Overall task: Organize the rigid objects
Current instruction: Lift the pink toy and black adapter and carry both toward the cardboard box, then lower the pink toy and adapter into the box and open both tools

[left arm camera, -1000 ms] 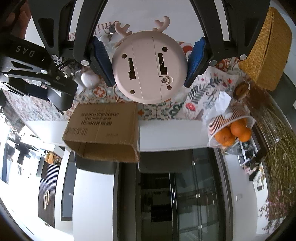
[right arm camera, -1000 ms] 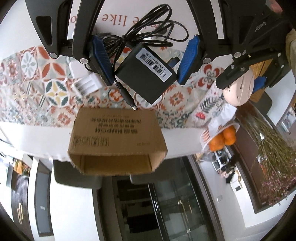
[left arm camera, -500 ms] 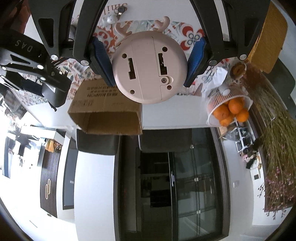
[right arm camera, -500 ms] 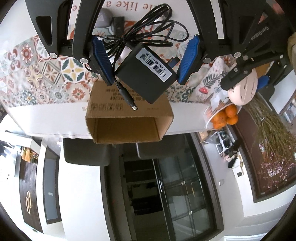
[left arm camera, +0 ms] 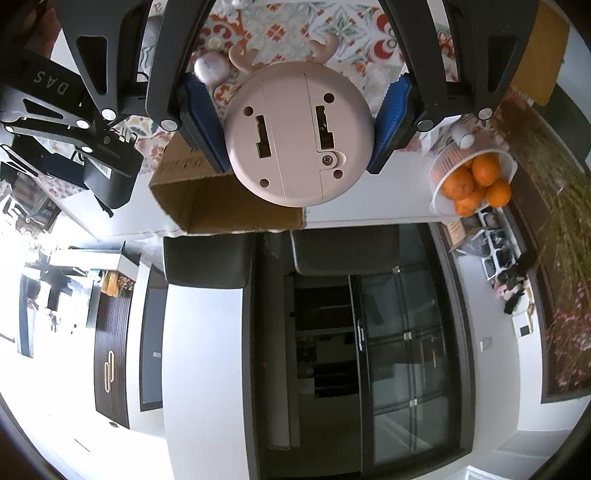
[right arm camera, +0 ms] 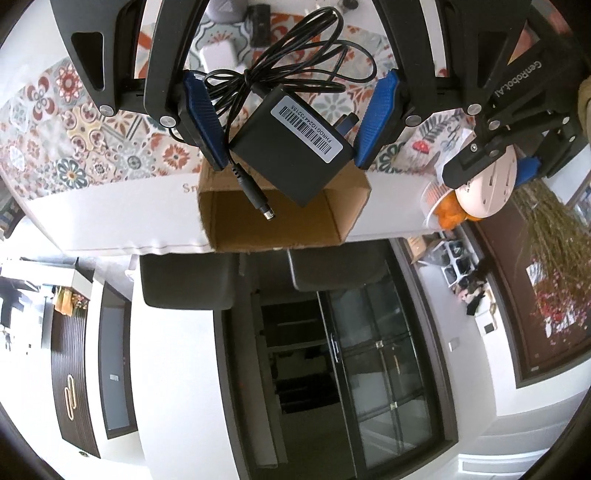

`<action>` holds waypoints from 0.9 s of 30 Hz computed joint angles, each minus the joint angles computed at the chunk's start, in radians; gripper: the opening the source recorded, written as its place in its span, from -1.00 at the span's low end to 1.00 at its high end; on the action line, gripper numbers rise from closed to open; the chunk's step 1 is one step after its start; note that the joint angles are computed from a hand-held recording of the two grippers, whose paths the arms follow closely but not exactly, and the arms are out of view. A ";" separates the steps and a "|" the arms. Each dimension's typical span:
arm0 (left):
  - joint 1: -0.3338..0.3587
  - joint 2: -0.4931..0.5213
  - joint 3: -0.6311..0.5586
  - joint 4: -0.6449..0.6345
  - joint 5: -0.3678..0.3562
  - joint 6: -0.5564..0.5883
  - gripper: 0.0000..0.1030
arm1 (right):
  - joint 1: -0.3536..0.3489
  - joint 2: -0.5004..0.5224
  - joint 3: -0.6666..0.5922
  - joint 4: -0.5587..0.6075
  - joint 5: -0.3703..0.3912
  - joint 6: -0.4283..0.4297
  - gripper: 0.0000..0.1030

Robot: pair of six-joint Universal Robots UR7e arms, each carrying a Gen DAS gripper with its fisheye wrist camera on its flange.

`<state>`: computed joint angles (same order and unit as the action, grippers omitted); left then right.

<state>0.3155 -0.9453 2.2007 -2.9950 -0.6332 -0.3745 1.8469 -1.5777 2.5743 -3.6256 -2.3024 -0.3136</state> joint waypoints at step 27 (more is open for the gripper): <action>0.123 0.175 -0.331 0.045 -0.061 0.222 0.44 | -0.121 0.003 -0.220 0.139 0.104 -0.095 0.37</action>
<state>0.4382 -0.7700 1.8693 -2.9501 -0.6941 -0.1528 1.7256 -1.5751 2.3546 -3.4866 -2.1980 -0.4086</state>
